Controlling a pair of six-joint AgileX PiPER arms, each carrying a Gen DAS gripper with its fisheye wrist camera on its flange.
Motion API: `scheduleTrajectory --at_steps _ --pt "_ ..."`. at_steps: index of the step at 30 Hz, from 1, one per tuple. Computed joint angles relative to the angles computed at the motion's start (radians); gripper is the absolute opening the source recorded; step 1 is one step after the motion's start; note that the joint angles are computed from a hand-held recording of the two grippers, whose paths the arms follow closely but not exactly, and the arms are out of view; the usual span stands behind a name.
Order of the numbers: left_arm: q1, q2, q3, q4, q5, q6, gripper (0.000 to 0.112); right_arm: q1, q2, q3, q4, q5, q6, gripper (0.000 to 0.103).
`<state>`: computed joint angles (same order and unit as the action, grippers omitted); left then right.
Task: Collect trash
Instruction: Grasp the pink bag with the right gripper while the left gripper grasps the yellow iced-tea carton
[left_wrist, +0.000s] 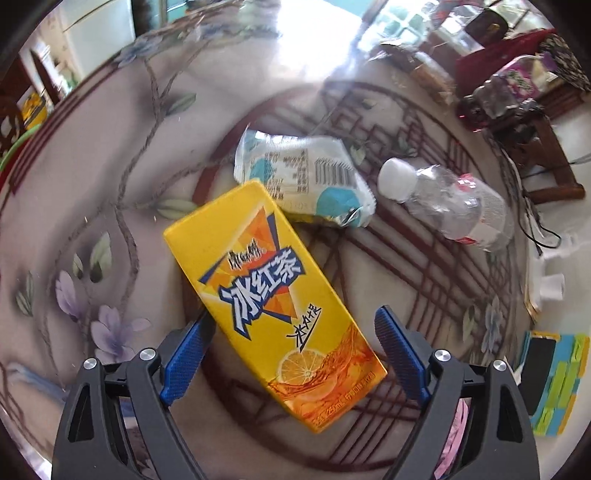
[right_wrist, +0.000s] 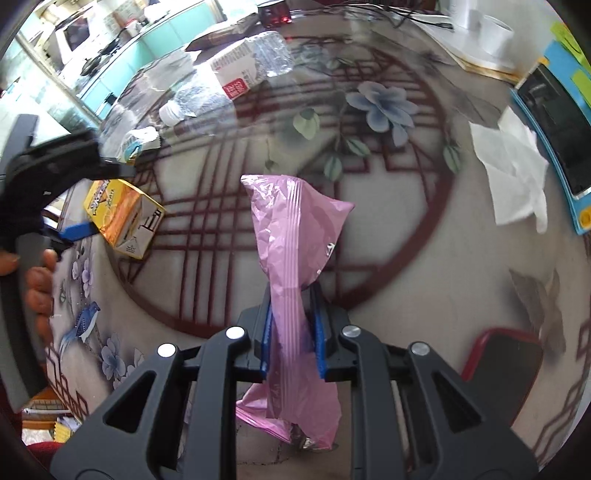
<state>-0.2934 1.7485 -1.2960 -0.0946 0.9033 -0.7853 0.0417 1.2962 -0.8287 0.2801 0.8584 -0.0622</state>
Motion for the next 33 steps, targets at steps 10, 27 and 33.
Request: scheduleTrajectory --at_steps 10,27,33 --pt "-0.058 -0.002 0.025 0.065 -0.047 -0.021 0.074 -0.011 0.018 -0.036 0.062 0.022 -0.079 0.019" --pt "-0.112 -0.348 0.178 0.32 -0.005 0.129 0.061 0.166 -0.085 -0.077 0.008 0.047 0.059 0.019" --pt "-0.135 -0.435 0.209 0.405 0.033 0.166 0.06 0.273 -0.071 -0.099 -0.022 0.054 0.135 0.018"
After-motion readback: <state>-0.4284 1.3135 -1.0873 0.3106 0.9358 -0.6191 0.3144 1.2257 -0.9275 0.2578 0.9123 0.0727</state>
